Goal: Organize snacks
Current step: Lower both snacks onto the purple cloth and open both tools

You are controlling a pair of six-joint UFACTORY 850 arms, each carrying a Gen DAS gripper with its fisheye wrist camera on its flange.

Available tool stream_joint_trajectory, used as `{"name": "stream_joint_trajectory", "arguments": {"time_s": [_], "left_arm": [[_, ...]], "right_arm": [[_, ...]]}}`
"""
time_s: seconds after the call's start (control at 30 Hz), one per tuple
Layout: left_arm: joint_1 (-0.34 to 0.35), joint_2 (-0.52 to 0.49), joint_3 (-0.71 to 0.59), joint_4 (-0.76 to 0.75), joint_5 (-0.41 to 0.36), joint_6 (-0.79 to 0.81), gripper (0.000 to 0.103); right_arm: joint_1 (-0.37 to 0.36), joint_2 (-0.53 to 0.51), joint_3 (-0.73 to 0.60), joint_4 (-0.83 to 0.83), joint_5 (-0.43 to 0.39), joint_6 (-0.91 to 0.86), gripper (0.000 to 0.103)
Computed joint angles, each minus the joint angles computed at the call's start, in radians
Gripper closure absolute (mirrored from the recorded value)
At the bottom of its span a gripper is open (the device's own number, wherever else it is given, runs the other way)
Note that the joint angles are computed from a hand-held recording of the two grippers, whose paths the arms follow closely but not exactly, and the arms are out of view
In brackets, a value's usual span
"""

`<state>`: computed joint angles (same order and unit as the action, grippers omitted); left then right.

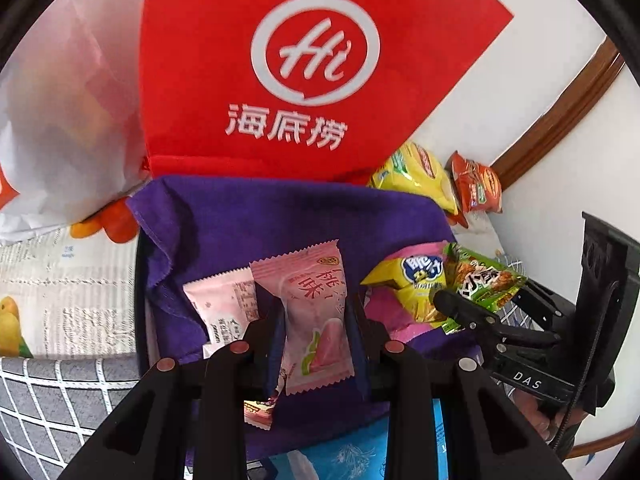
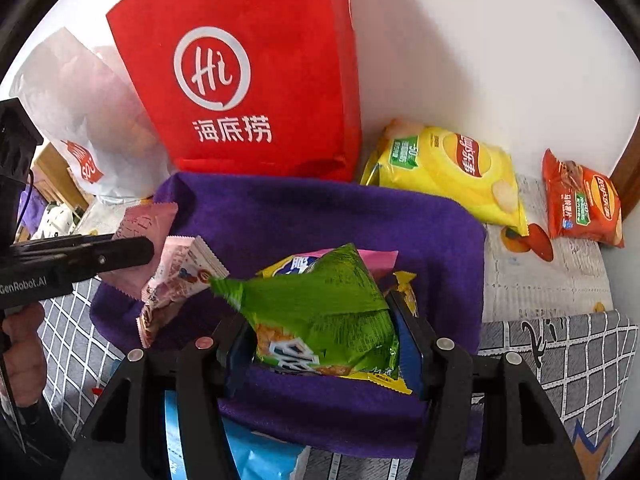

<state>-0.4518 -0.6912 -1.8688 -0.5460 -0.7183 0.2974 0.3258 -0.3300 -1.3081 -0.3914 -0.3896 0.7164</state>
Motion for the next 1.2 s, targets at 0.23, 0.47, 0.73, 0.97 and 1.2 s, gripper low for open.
{"name": "stream_joint_trajectory", "arguments": {"time_s": [0.23,0.47,0.73,0.97,1.2], "left_arm": [[-0.009,-0.033,-0.031,0.045,-0.031,-0.050,0.076],[-0.007,-0.035,-0.034,0.028,-0.041,-0.047,0.076],[0.016,-0.032,-0.046,-0.014,-0.083,-0.026,0.060],[0.027,0.008,-0.020,-0.041,-0.054,-0.007,0.058],[0.034,0.096,0.050,-0.030,0.018,0.017,0.058]], "right_arm": [[-0.003,-0.017,-0.014,0.014,-0.021,-0.004,0.041],[0.000,0.007,-0.003,-0.021,-0.009,0.033,0.041],[0.027,0.051,0.022,-0.203,0.005,0.207,0.040],[0.064,0.073,0.041,-0.472,-0.003,0.440,0.040],[0.109,0.119,0.080,-0.598,-0.069,0.625,0.040]]}}
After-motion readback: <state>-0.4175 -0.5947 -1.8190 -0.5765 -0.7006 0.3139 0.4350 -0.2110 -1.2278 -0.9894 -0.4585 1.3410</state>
